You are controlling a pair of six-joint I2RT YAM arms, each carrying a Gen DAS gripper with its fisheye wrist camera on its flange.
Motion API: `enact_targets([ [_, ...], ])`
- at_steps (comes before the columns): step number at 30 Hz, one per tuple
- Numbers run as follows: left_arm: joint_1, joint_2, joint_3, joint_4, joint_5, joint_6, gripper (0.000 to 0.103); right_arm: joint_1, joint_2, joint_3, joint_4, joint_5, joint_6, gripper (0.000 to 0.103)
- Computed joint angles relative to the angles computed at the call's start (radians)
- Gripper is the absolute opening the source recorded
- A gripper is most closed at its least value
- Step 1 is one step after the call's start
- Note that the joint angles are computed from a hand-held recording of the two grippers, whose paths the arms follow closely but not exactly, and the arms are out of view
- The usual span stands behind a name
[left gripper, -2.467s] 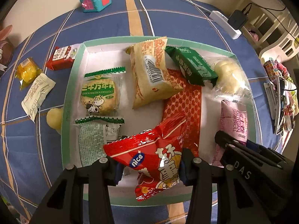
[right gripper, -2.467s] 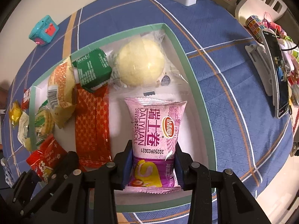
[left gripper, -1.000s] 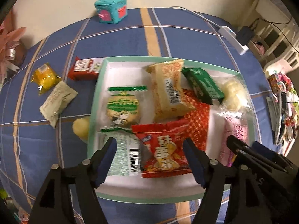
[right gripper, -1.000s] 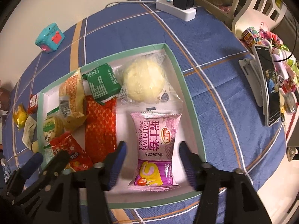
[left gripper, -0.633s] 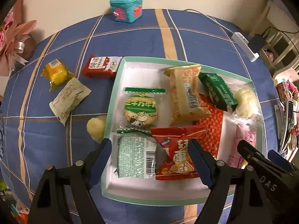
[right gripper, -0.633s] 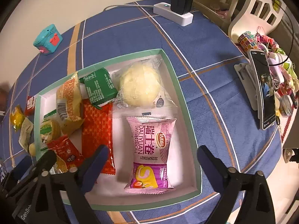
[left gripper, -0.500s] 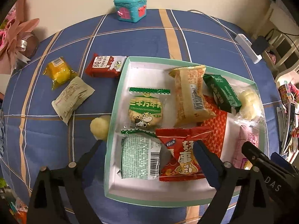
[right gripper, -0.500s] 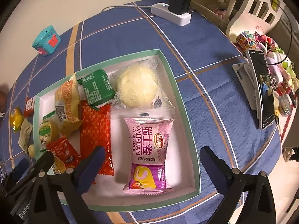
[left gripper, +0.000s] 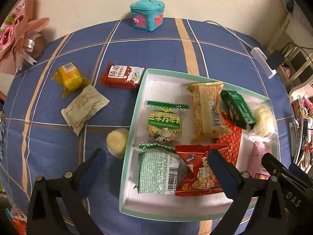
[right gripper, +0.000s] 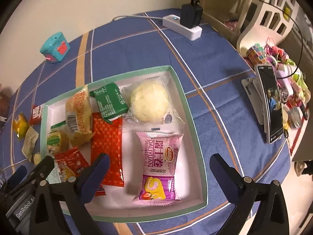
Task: Organize snacks
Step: 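Move both tools away from the tray toward the remaining snacks on the cloth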
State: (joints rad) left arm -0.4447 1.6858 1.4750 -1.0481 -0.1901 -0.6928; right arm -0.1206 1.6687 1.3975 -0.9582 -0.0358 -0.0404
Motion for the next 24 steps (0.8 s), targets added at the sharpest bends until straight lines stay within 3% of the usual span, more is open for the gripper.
enact_targets([
  [7,0.042,-0.059,-0.042,0.022,0.062,0.028,0.103,0.048,-0.021,0.001,-0.01,0.02,-0.011,0.103],
  [12,0.085,-0.129,-0.09,0.033,0.008,0.035,0.103,0.09,-0.037,-0.013,-0.01,0.035,-0.013,0.103],
  [19,0.254,-0.229,-0.184,0.072,0.085,0.058,0.103,0.162,-0.055,-0.014,-0.017,0.032,0.018,0.103],
  [24,0.369,-0.244,-0.214,0.014,0.111,0.084,0.103,0.242,-0.065,-0.015,-0.015,0.017,0.06,0.103],
])
